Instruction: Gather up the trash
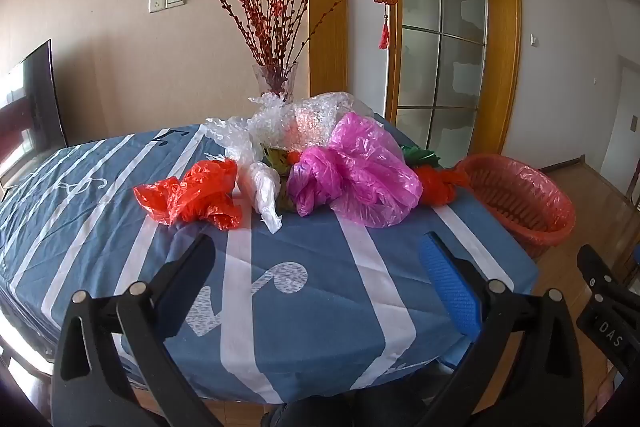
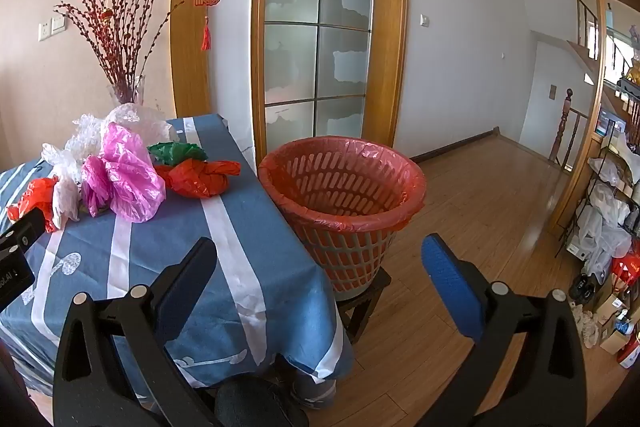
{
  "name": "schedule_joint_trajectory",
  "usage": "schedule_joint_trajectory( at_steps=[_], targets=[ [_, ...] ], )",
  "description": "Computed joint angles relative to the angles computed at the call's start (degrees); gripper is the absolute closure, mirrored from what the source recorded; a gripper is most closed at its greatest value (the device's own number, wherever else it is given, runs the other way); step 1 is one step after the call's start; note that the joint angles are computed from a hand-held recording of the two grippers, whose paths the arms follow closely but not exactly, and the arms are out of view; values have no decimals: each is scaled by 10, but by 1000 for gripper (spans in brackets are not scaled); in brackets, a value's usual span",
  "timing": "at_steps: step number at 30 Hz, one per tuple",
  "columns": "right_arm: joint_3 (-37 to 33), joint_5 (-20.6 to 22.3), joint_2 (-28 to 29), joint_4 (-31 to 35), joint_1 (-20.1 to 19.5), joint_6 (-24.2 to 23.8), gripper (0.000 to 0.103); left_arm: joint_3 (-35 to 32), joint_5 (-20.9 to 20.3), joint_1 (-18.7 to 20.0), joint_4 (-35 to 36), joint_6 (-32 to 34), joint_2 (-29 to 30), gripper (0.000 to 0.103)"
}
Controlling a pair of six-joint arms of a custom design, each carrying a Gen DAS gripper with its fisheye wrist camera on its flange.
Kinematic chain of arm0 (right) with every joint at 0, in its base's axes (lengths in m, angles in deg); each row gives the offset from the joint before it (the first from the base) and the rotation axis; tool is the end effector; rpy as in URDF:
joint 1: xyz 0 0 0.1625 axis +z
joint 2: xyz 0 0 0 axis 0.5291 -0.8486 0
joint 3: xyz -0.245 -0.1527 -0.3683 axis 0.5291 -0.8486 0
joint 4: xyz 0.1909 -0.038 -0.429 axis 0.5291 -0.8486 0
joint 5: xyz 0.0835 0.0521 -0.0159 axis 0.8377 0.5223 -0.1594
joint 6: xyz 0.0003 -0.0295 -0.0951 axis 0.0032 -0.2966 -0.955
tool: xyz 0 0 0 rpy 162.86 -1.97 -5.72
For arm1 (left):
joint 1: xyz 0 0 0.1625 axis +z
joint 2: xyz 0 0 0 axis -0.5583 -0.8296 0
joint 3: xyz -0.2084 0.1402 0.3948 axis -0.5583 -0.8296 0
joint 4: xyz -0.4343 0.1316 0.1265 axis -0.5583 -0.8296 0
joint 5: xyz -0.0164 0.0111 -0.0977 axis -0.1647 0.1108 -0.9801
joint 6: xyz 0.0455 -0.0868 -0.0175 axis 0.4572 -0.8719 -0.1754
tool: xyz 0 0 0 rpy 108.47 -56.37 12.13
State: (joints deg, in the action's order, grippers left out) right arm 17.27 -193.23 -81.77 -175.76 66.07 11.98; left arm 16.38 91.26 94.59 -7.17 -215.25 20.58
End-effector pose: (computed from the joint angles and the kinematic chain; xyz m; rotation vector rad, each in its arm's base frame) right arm 0.2042 -0.8290 0.1452 0.4986 -2.0489 1.2507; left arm -0.2057 -0.8151 0.1741 0.1893 1.9080 -1.2875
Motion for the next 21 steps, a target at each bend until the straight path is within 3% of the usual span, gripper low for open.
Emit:
schedule_joint_trajectory(
  at_steps=[21],
  targets=[
    [1,0,-1,1,0,2,2,-4,-1,0,8,-6,2,4]
  ],
)
